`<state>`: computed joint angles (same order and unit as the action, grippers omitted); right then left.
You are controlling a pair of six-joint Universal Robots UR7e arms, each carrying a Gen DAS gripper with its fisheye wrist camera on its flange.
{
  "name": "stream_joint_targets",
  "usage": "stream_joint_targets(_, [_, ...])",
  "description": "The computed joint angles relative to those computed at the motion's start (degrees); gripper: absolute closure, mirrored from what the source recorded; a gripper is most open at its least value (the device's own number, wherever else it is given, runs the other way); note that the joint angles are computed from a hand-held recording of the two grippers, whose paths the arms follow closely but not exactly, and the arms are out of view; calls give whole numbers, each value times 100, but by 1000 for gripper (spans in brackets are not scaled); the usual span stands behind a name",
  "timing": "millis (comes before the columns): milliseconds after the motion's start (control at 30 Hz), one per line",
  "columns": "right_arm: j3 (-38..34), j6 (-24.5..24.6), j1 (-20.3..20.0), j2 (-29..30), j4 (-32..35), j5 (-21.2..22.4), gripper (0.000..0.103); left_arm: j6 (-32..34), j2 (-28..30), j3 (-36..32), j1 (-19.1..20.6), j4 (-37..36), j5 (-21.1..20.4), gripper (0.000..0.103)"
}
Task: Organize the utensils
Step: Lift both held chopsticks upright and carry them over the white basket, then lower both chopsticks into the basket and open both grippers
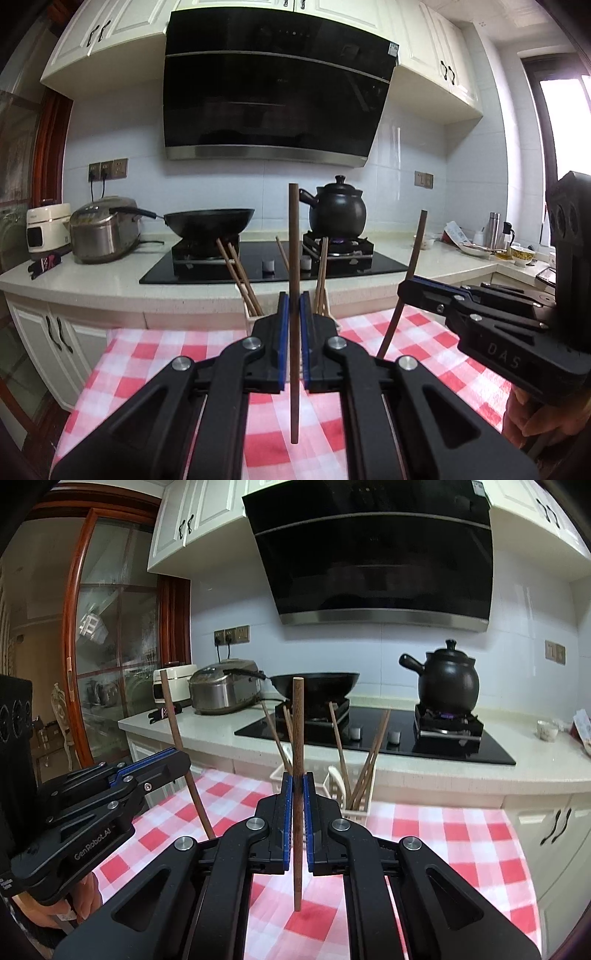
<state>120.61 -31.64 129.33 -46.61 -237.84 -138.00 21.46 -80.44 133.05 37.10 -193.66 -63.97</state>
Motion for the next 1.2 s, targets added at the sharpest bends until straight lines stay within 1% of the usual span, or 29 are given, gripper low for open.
stream_joint_targets(200, [-275, -347, -34, -28, 38, 59, 97, 154, 260, -420, 50, 49, -170, 97])
stream_joint_targets(533, [-957, -928, -267, -194, 445, 431, 97, 401, 861, -1505, 172, 251, -413, 97])
stream_joint_targets(667, [-1173, -914, -392, -307, 706, 627, 97, 452, 1117, -2010, 215, 439, -509, 97])
stream_joint_targets(867, [-1527, -1058, -584, -314, 948, 820, 97, 486, 1533, -2772, 343, 639, -639, 97])
stream_joint_targets(967, [-1634, -1098, -696, -252, 1041, 885, 97, 482, 1756, -3026, 443, 604, -699, 97])
stream_joint_targets(1133, [-1722, -941, -947, -182, 1381, 943, 97, 397, 2150, -3279, 623, 477, -706, 97])
stream_joint_targets(1200, [-1708, -841, -1020, -183, 1515, 943, 97, 292, 2276, -3337, 720, 568, -703, 97])
